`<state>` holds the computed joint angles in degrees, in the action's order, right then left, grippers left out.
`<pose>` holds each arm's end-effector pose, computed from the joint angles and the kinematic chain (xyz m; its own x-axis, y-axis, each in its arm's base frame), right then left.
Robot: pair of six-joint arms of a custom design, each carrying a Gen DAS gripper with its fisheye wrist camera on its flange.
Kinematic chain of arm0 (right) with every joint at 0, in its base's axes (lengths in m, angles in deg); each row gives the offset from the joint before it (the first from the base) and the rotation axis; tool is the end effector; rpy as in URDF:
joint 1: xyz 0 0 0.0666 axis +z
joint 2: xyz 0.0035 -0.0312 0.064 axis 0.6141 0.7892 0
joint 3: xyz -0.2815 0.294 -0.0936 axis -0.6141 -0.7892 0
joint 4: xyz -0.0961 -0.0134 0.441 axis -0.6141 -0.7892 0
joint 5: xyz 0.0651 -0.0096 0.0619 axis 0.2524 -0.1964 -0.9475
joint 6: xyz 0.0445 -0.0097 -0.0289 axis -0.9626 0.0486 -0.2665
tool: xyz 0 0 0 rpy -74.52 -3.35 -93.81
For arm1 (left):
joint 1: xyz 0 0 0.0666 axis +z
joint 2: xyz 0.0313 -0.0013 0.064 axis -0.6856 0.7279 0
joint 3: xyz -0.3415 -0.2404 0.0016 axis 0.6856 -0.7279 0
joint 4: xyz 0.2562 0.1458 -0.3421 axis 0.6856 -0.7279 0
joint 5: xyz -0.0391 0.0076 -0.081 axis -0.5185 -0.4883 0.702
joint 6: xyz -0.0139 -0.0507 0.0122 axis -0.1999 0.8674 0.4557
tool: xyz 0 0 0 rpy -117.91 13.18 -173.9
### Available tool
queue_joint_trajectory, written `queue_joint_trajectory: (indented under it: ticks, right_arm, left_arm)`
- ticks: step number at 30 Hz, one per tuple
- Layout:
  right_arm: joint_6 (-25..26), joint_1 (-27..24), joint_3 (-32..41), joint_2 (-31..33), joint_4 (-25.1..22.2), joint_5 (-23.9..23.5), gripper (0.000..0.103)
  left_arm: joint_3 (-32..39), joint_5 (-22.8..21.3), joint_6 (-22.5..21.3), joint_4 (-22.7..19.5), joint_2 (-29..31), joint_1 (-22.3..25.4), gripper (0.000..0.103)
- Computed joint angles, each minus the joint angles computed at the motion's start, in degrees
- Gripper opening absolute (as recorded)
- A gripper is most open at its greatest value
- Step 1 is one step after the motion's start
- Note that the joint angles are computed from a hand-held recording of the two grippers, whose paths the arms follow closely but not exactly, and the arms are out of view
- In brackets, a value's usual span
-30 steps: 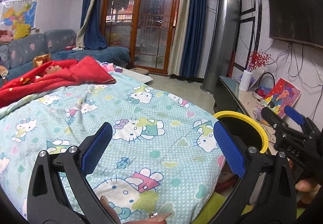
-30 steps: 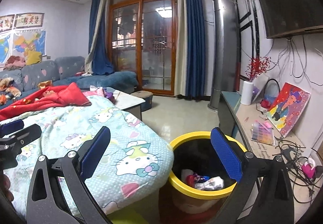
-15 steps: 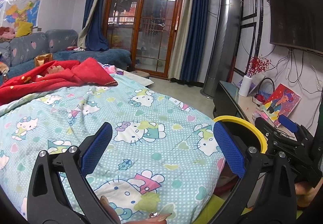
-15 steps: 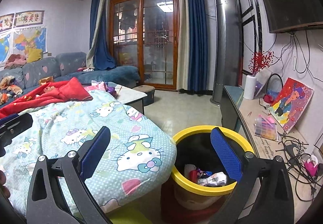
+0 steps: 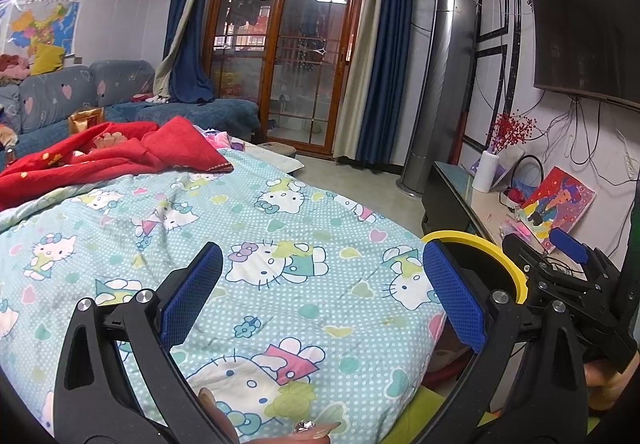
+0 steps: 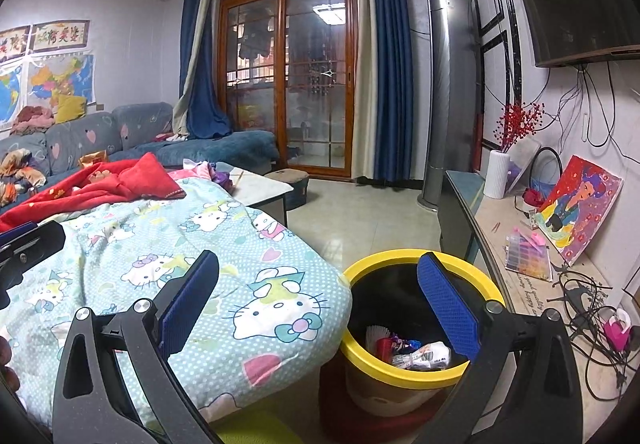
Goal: Collect trash
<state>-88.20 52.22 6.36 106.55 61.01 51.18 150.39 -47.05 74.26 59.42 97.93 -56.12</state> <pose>0.5783 0.1361 0.4938 -0.3346 0.0052 -0.9423 0.0699 0.9974 -0.0193 0.6111 -0.1417 0.5160 -0.4079 -0.0383 -0.9122 0.2209 0.9653 -0.1393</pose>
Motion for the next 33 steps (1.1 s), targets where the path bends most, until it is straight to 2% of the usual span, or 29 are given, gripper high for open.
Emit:
queue_joint_trajectory:
  ticks: [33]
  right_arm:
    - [-0.2,-0.1,-0.2,-0.1,-0.2,0.2,0.097]
  left_arm:
    - [0.3,0.0,-0.1,-0.6,0.0,-0.2,0.092]
